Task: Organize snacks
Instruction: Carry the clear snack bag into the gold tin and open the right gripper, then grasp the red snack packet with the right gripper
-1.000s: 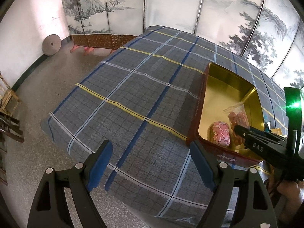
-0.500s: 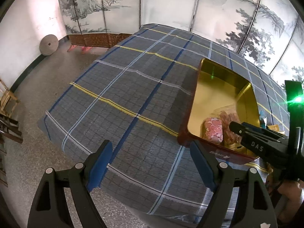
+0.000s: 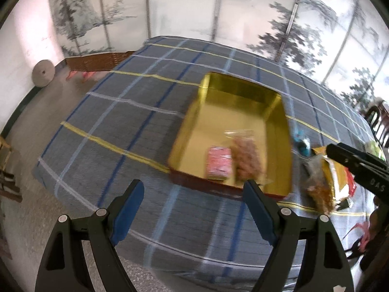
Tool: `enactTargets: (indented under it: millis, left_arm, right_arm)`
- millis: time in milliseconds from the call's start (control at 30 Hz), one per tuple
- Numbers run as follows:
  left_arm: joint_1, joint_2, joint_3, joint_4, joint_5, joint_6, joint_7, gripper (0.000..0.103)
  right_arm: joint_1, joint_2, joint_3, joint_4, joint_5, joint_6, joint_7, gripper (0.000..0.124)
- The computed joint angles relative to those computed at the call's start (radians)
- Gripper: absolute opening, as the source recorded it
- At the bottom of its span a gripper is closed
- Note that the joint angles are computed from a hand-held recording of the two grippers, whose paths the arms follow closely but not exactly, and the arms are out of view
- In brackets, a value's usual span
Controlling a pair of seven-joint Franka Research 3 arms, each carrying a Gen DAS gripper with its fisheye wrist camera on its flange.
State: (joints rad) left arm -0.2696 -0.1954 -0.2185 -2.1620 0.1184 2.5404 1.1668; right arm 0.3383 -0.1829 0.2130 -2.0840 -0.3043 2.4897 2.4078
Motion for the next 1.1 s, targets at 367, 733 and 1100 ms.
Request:
enactTargets:
  millis: [367,733,1100]
  left_arm:
    - [-0.069,0.102,-0.059,0.113,0.016,-0.044,0.014,0.085]
    - [-0.129,0.197,-0.096,0.221,0.037,-0.121,-0.002,0.086]
    - [-0.175,0.282,-0.113,0.327,0.069,-0.185,-0.044,0.088]
  right_arm:
    - [-0.138,-0.311,-0.06,-0.317,0.068,-0.084,-0.164,0.057]
    - [-0.184,-0.342,-0.113,-0.455,0.25,-0.017,-0.469,0.058]
    - [-0.212,-0.303,-0.09,-0.493,0.275,0.114,-0.588,0.059]
